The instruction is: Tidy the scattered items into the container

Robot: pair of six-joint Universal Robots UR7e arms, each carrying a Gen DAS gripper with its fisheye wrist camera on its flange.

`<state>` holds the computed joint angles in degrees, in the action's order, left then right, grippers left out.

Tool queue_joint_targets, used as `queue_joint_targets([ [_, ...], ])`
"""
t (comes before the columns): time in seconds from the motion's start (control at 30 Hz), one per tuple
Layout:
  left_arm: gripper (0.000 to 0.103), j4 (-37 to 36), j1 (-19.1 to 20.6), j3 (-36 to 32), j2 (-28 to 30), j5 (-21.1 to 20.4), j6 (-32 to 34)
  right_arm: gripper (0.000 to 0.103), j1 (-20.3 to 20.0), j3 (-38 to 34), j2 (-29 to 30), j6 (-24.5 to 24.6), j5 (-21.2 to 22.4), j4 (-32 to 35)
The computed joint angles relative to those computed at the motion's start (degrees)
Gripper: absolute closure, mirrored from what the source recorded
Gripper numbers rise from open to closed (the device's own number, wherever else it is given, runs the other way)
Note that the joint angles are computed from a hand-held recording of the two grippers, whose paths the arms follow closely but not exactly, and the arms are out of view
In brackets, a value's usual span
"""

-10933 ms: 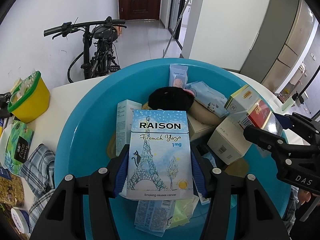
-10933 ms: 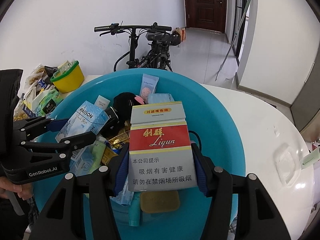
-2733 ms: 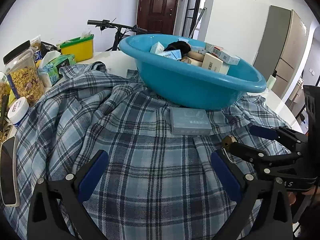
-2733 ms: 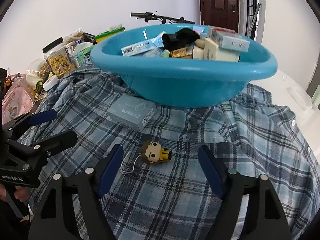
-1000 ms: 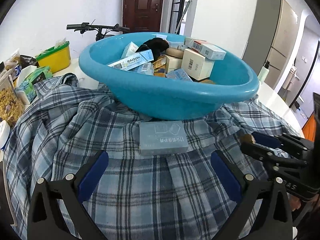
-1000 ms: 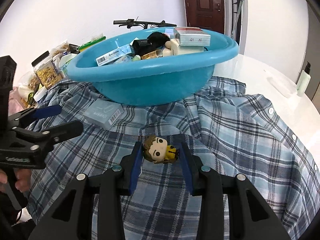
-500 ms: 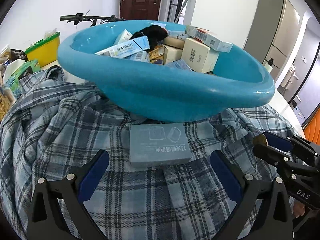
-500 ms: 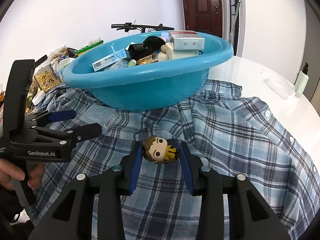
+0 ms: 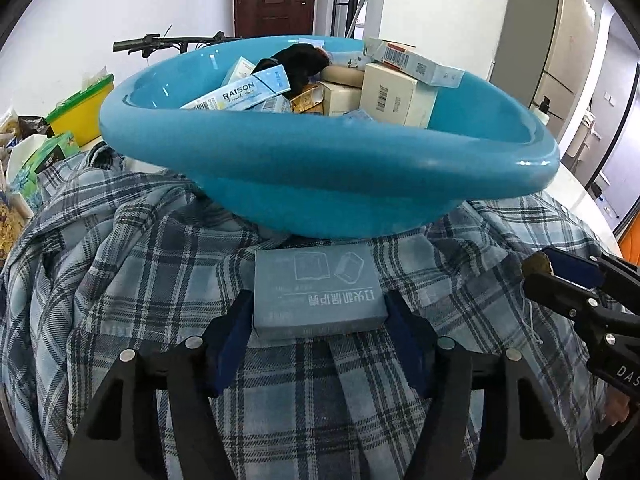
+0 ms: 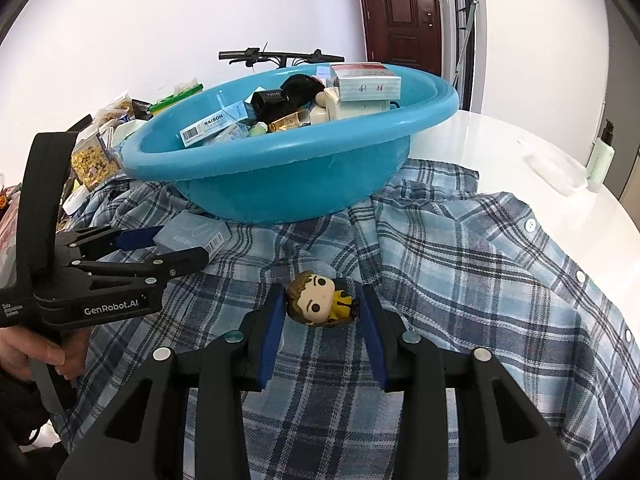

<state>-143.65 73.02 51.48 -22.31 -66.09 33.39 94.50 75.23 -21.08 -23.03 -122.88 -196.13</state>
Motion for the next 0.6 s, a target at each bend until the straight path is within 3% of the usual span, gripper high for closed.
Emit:
queue_joint_targets([
  [0.6, 0.036, -4.78, -0.12, 10.31, -7.09, -2.52, 0.0, 0.067, 1.36, 1.87, -0.65, -1.24, -0.87, -3.18],
])
